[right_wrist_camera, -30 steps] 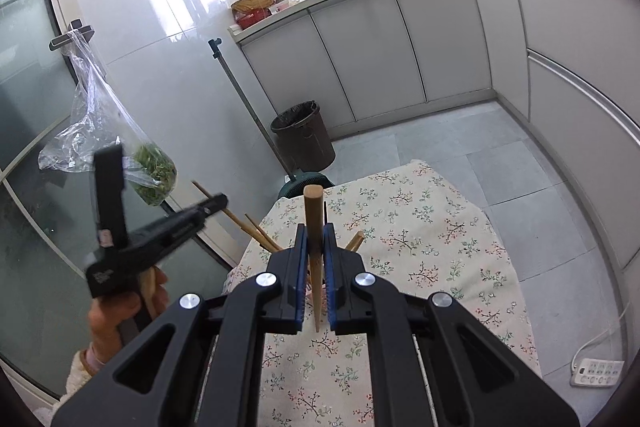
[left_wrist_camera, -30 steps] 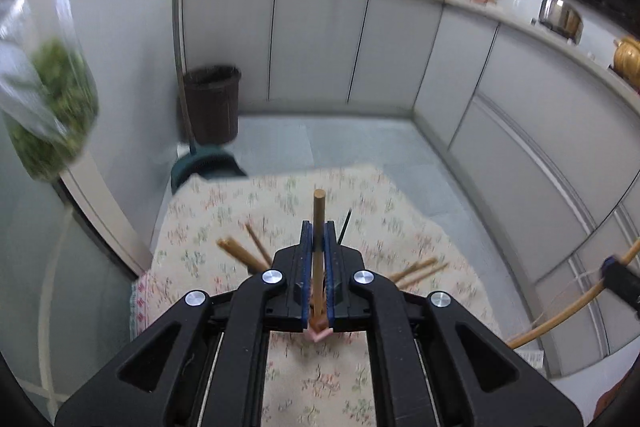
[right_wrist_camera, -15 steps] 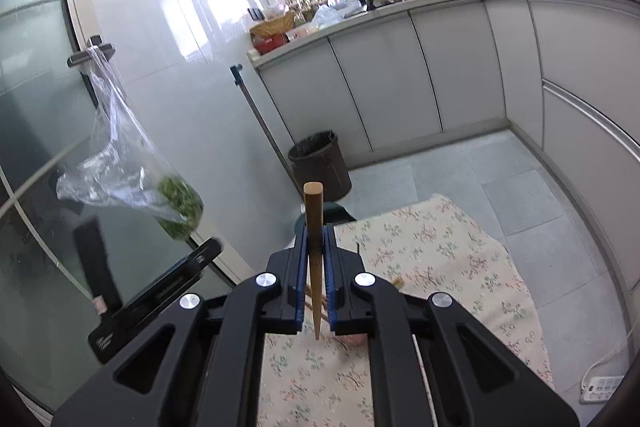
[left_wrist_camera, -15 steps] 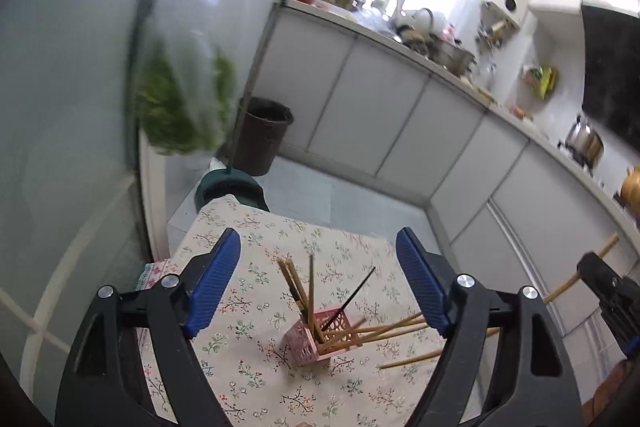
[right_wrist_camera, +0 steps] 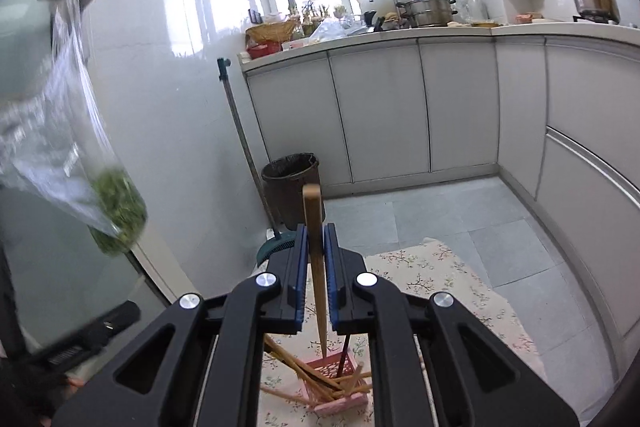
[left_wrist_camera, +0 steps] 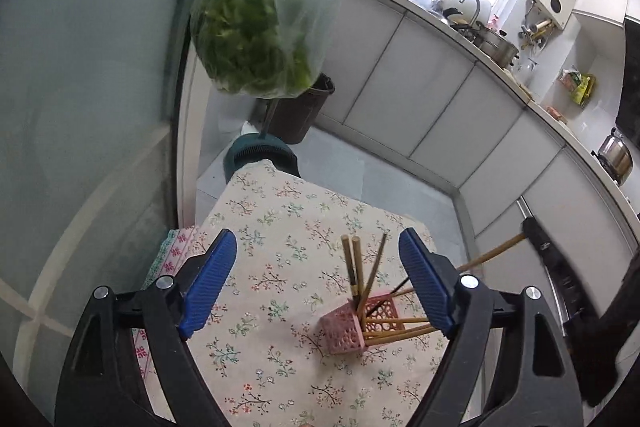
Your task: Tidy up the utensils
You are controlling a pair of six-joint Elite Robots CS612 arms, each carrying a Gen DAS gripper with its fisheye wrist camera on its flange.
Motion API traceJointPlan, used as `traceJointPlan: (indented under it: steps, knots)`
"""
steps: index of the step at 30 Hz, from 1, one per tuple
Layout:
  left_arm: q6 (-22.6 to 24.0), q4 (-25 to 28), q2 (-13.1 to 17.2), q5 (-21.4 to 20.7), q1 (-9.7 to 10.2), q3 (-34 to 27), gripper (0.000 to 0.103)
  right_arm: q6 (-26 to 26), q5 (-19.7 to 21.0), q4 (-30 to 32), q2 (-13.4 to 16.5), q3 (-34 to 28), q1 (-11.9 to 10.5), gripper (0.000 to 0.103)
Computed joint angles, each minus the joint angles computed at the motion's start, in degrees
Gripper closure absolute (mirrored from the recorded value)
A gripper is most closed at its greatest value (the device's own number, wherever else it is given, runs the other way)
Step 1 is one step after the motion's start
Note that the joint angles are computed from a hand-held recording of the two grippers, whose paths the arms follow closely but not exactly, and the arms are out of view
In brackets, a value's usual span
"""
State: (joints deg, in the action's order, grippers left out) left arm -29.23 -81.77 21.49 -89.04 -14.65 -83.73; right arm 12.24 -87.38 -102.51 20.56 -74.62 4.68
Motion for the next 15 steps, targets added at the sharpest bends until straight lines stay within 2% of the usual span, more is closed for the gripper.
traceJointPlan:
  steps: [2,5,8,11,15]
  knots:
    - [0.6,-0.8,0.2,2.0,-0.09,-0.5,0.023,-0.1,0.2,-0.9,0.9,0.0,0.0,0.091]
    - [1.0,-2.1,0.6,5.9,-0.55,-1.8,0.012,0.1,1.0,0.1,1.6,-1.1,-0.1,0.082]
    - [4.1,-1.4,0.5,12.6,-2.07,-2.8,0.008,0.2,0.6,0.5,2.1,-3.3,-0.3,0.082]
    - [7.2,-2.3,0.9,20.9,-4.29,-4.1,0.007,1.1,-1.8,1.9,2.7,-6.5,-0.2,0.067]
    - [9.5,-4.4,1.5,24.5,-6.40,-6.0,0.007,1.4,-7.4,5.5,3.3,-10.7,-0.3,0.044]
